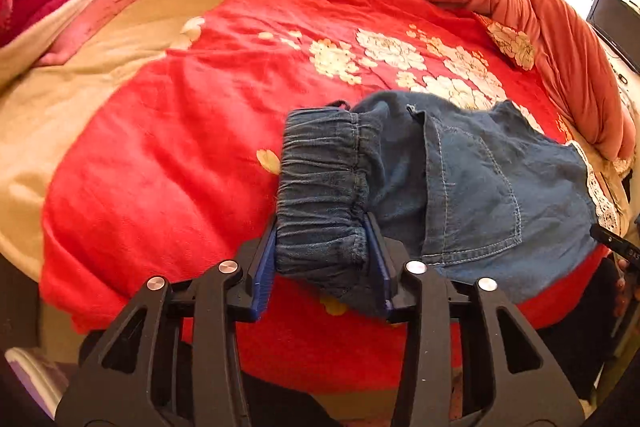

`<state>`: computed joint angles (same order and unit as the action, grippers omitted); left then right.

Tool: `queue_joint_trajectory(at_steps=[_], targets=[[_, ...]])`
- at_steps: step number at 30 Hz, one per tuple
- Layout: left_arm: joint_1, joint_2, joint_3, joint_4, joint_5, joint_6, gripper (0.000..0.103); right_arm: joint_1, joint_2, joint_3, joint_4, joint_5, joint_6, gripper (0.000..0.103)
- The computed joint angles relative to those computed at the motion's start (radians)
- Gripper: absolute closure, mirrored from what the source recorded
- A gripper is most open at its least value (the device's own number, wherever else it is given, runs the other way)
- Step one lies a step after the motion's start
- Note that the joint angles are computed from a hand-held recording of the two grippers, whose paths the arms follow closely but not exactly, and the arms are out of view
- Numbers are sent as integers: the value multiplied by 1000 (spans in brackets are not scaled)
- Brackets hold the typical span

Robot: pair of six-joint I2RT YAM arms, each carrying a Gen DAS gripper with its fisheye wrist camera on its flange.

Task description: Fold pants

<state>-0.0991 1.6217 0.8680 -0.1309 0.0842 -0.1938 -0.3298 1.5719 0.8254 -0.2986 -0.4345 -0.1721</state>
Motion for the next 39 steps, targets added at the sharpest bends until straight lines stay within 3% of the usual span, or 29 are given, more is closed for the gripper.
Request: queue_joint_trajectory(at_steps=[4,7,10,15,21,26,33,38,39], targets=[[29,-110,-20,-43,1,5,54,-23,-12,2,-14,-41,-3,32],[3,-225,-25,-60,-76,26,47,-85,-73,-10,-2,-119,-3,32],[-21,-228,38,-69,-22,32,44,-139,-83,28,-7,-157,10,32],[-105,-13,275,-102,72,47,43,-191,28,221,-49,-141,-2,32],[-184,348,708,-274,168,90,43,-184,311,560,-177,-130,-15,32],[-228,653,1109,-485,133,151,43,-150,557,851,-307,-123,-34,32],[-211,937,1504,-686,160,195,43,-129,822,1175,-513,-154,-71,33],[-199,1155,1838,-853,276,192,44,-141,823,1152,-510,-229,-115,59],[-200,1159,1841,-854,287,195,51,-142,817,1137,-502,-238,-121,65]])
